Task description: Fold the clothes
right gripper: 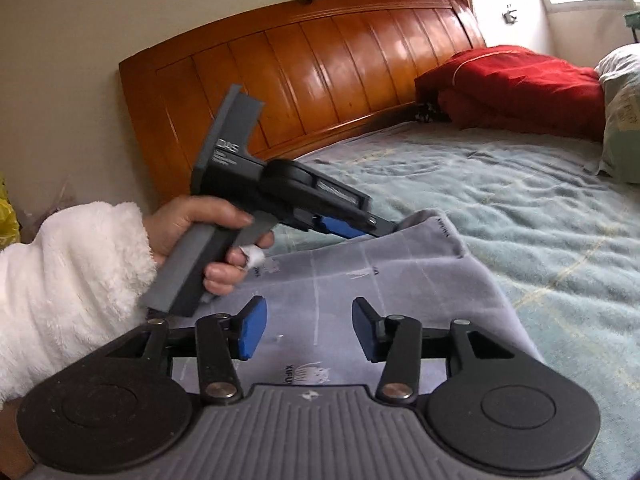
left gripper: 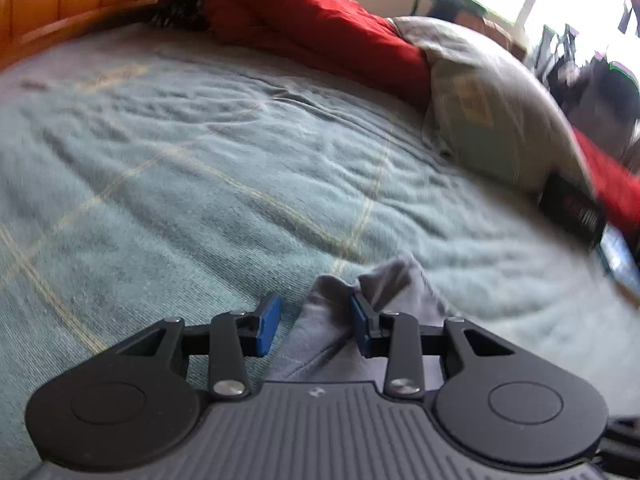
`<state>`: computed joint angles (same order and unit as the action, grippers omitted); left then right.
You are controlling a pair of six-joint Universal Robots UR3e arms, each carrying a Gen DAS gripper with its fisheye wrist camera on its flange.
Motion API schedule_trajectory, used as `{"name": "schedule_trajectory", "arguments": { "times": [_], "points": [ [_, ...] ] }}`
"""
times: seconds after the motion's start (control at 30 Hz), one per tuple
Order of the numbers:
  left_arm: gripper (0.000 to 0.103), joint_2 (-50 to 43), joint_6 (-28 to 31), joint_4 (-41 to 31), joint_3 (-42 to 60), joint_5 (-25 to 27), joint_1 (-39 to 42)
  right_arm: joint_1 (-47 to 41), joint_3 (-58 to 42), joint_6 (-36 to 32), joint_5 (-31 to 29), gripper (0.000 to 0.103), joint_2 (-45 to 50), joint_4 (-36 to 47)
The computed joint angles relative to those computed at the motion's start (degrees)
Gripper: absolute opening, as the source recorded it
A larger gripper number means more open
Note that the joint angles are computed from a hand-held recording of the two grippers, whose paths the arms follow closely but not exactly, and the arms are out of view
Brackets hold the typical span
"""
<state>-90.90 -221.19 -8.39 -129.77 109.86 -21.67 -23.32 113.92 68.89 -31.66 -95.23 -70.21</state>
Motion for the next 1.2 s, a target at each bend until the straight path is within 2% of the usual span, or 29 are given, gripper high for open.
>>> {"name": "schedule_trajectory", "arguments": {
  "times": [0.07,0.1,0.17,0.23,0.3,0.37,0.43,0.5,0.53,0.6,0.67,0.77,0.87,0.93,1.0,1.03,1.07,1.13,1.2],
  "points": [
    [0.033,-2.7,1.0,-2.6,3.3,4.5,-3.5,-0.1,0.8,0.0,-0.2,0.053,-0.5,-0.6],
    [0.028,-4.1,2.0,-3.1,4.6,6.0,-4.7,0.0,1.5,0.3,-0.4,0.053,-1.1,-1.6],
    [0.009,-5.4,4.2,-2.6,5.8,6.6,-6.2,0.4,3.4,1.3,-0.6,0.053,-2.1,-4.7],
    [0.005,-6.0,4.2,-2.8,6.5,8.5,-7.6,0.7,4.3,1.9,-0.8,0.053,-2.4,-6.3],
    [0.004,-5.7,1.7,-2.2,6.3,12.2,-8.5,0.6,5.1,2.2,-0.6,0.053,-2.9,-7.4],
    [0.005,-5.9,-2.8,-2.8,6.5,19.6,-10.0,0.5,5.3,2.8,-0.2,0.054,-2.5,-7.9],
    [0.006,-2.3,-5.3,-2.4,4.2,17.0,-7.7,0.4,6.2,5.6,0.2,0.055,-2.4,-10.7],
    [0.007,-1.0,-6.3,-2.9,4.0,17.9,-8.3,0.6,7.5,9.7,0.5,0.056,-2.6,-14.9],
    [0.011,-1.0,-6.0,-3.4,4.6,18.7,-9.2,0.5,8.0,11.5,0.7,0.057,-2.9,-16.5],
    [0.022,-0.3,-6.0,-2.9,5.0,18.1,-10.5,0.3,9.0,15.6,1.2,0.067,-3.8,-20.5],
    [0.041,0.3,-2.7,3.2,2.8,11.8,-9.4,-0.3,10.8,20.3,1.7,0.076,-6.2,-25.8],
    [0.045,-1.4,0.4,7.1,1.4,-0.9,-4.5,-0.7,11.5,26.2,1.2,0.088,-6.6,-32.3],
    [0.044,-6.3,-1.9,2.5,5.0,0.0,-3.1,1.6,9.5,34.8,-2.1,0.089,-1.4,-39.7],
    [0.044,-6.1,-3.3,2.7,5.6,0.2,-2.4,3.0,8.4,39.8,-4.2,0.089,2.2,-44.0],
    [0.044,-4.5,-3.7,-1.4,8.5,1.0,-3.4,2.4,7.2,38.5,-3.3,0.089,2.5,-41.1],
    [0.048,-4.1,-2.6,-0.3,9.0,1.6,-4.6,1.7,6.8,37.6,-2.4,0.089,1.9,-39.3],
    [0.057,-4.6,-1.8,1.5,9.1,0.5,-4.7,0.8,6.9,36.0,-1.2,0.090,1.1,-37.6],
    [0.067,-5.7,-0.2,5.0,9.4,-1.8,-5.0,0.2,7.1,34.7,0.0,0.091,0.5,-36.1],
    [0.068,-9.0,0.6,5.1,11.5,-4.4,-4.3,0.3,7.2,34.8,0.1,0.092,0.5,-36.0]
  ]
}}
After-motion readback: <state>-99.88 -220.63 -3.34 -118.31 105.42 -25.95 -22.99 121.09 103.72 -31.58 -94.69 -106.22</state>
